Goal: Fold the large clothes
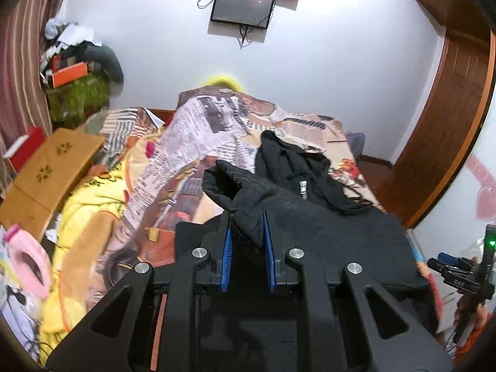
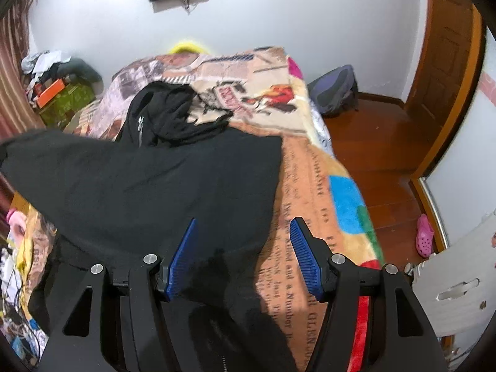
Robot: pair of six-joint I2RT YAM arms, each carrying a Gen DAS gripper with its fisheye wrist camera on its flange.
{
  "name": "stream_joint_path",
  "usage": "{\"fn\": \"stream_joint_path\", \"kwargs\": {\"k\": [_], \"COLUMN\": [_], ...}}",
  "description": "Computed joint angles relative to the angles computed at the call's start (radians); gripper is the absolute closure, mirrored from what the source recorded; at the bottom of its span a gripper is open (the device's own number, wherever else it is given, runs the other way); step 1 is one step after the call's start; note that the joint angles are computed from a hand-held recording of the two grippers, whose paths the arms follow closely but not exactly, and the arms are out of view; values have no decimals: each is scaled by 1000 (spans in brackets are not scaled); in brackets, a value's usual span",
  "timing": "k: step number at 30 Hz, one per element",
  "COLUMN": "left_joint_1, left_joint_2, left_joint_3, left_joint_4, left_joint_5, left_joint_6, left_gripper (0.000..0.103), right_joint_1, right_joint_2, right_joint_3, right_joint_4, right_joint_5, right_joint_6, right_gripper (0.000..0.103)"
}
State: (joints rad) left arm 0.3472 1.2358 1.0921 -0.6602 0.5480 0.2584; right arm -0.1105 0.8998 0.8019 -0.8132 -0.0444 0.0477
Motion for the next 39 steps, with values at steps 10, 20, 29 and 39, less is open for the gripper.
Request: {"fn": "stream_joint_path", "kwargs": {"k": [10,20,29,39], "left_joint_1": [-24,-11,52,47], "left_joint_2": [132,101,168,500], "left_joint_3": [-240,-438,-203,140], "left_joint_4": [157,294,178,66], "left_joint_5": [-174,-286,-280,-203], "left_joint_6": [115,216,232,155], "left_gripper": [84,44,37,31], "right_joint_1": [73,69,2,-162], "right_joint_2": [20,27,94,278], "right_joint_3": [-54,-51,17,193], "right_joint_4": [4,8,25,52], "right_joint_5": [50,38,-15,-180], "right_joint_6": [18,15,-63,-119], "right_gripper": [45,45,45,45]}}
